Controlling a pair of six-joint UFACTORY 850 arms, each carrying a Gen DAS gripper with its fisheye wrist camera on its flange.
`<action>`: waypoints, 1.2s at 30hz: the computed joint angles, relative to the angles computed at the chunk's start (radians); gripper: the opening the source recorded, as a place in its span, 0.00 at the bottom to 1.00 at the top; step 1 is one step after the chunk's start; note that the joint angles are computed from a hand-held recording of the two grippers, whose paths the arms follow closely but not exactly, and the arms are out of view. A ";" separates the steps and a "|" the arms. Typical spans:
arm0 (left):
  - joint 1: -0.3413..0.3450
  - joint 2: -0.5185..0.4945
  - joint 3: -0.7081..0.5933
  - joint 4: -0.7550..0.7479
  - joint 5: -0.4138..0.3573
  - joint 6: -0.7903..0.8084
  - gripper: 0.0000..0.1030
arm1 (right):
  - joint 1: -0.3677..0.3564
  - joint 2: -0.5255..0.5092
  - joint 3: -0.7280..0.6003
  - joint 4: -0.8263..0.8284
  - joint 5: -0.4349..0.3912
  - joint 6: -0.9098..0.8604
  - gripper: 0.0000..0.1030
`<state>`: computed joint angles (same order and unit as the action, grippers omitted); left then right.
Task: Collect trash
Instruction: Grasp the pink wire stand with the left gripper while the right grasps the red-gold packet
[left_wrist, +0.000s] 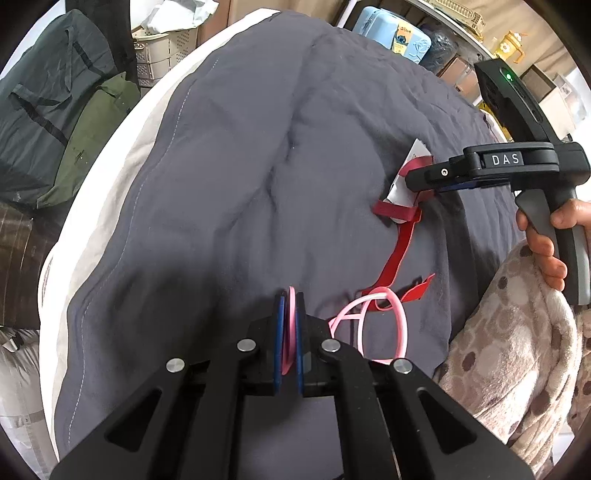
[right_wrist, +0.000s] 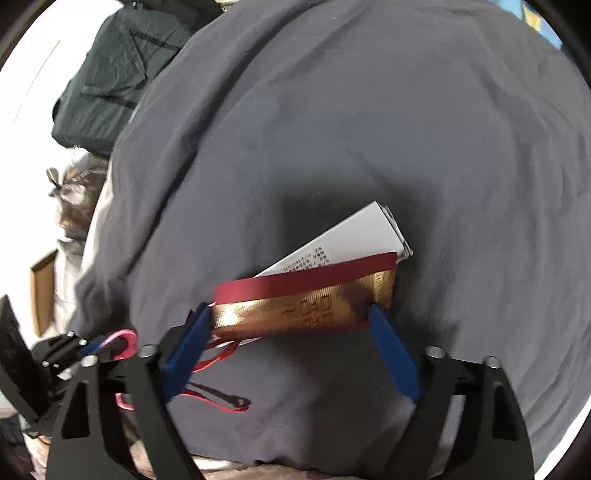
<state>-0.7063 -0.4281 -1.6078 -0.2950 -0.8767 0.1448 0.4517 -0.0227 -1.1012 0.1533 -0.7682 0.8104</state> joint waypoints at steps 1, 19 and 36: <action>0.001 0.001 0.002 -0.004 0.002 0.000 0.05 | -0.004 0.007 0.007 0.007 0.008 -0.004 0.65; 0.009 0.024 0.028 -0.034 0.027 0.005 0.04 | 0.027 0.000 -0.039 -0.124 -0.139 0.117 0.50; 0.013 0.042 0.053 -0.041 0.053 -0.005 0.04 | 0.140 -0.051 -0.176 -0.381 -0.379 0.268 0.13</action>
<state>-0.6932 -0.3857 -1.5546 -0.3357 -0.8238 0.1401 0.5917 -0.0735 -1.2776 -0.2275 -1.1470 1.0781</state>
